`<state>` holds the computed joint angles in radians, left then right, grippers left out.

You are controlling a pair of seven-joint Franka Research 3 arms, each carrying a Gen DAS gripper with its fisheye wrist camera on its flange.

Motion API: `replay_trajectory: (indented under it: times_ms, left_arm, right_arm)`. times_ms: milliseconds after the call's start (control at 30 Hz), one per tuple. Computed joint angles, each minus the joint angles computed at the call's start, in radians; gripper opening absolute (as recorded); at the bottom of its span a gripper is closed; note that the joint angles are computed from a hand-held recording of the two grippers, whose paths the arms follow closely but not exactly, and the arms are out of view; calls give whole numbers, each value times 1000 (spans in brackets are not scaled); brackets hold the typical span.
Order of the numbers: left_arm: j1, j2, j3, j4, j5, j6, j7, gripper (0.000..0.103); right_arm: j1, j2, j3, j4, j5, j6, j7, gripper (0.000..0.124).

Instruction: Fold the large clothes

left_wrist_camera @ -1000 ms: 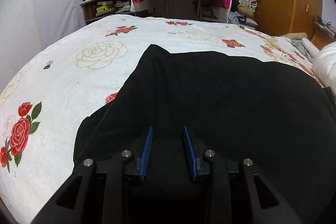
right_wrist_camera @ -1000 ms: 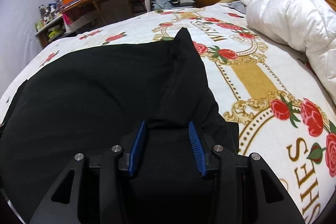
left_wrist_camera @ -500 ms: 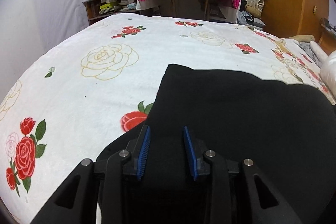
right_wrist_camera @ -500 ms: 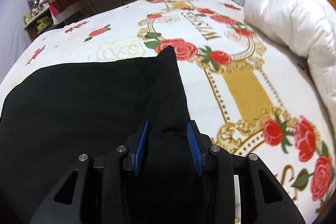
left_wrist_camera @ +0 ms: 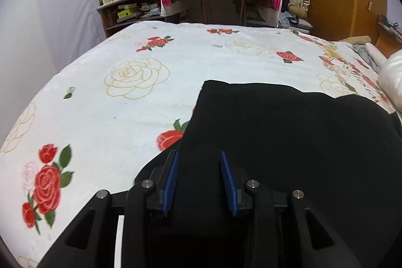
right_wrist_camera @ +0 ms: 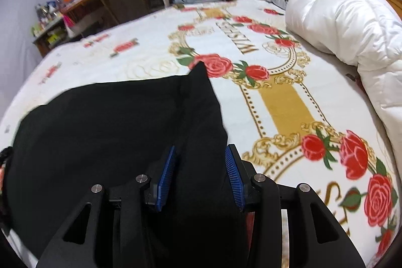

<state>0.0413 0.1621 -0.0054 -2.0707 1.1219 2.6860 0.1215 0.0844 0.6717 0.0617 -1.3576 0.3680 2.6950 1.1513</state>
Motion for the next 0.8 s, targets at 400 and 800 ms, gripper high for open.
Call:
replay_trajectory:
  times_ms: [400, 800]
  left_arm:
    - [21, -81, -31, -150, 20, -8, -69, 43]
    - [33, -225, -62, -268, -75, 28, -25, 43]
  right_arm:
    - [-39, -148, 32, -282, 168, 83, -189, 43]
    - [-80, -286, 62, -415, 214, 86, -247, 65]
